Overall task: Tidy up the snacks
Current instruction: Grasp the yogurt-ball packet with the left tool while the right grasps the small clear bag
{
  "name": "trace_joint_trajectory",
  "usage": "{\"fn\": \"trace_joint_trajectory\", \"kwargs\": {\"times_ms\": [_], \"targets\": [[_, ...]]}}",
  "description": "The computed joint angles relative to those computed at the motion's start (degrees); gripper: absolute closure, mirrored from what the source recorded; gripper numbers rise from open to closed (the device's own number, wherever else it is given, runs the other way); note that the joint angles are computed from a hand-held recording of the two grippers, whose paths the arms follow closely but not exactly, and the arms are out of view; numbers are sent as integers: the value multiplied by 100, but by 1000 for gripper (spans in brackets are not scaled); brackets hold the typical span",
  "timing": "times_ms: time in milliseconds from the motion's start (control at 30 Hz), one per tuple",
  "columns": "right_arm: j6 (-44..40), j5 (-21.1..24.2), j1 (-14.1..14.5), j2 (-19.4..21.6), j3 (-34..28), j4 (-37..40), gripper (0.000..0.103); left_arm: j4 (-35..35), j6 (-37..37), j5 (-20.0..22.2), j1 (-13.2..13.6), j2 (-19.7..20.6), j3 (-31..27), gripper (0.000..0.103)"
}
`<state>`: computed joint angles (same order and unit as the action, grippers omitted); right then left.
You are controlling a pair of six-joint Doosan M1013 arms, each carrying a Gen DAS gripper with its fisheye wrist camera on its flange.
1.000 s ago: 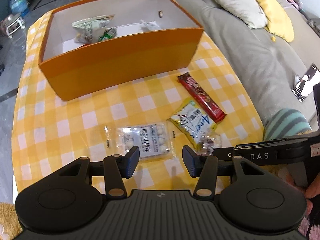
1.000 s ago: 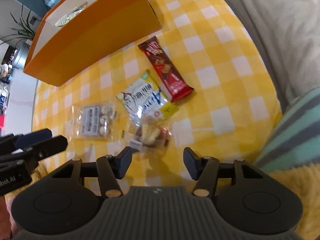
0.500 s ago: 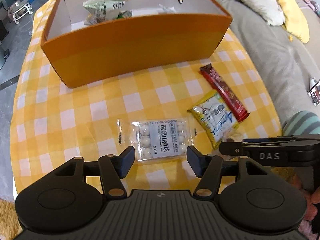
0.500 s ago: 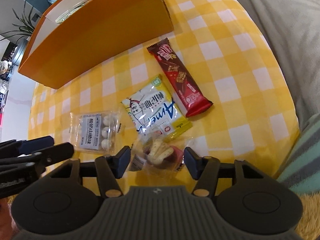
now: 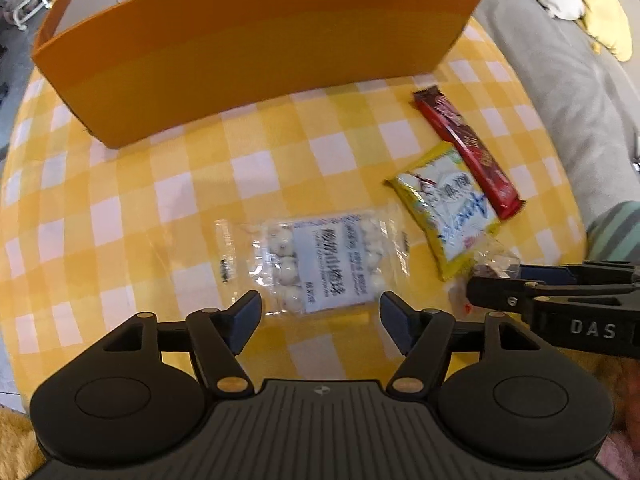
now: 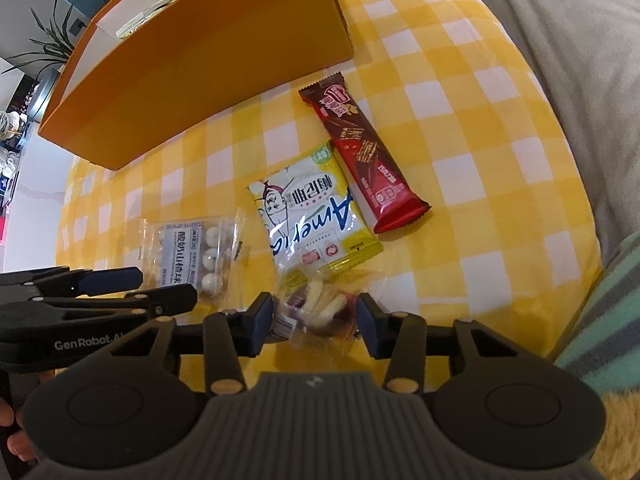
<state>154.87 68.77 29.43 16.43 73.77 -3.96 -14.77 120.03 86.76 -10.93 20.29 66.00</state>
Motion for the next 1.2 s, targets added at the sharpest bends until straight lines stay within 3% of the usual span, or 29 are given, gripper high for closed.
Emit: {"fn": "trace_joint_trajectory", "kwargs": {"times_ms": [267,333,600,767,900,1200], "targets": [[89,429,66,-1,-75,-267,60,-410,507,569,-21,-8,-7,25],[119,466,71,-28,-53,-322,60,-488,596,612,-29,-26,8,30],[85,360,134,-93,-19,-553,60,-263,1174,-221,-55,-271,175,25],[63,559,161,-36,-127,-795,60,-130,2186,-678,-170,-329,281,20],[60,648,103,14,-136,-733,60,-43,2762,-720,-259,-273,298,20],[-38,573,109,27,-106,-751,60,477,3051,-555,-399,-45,174,18]]}}
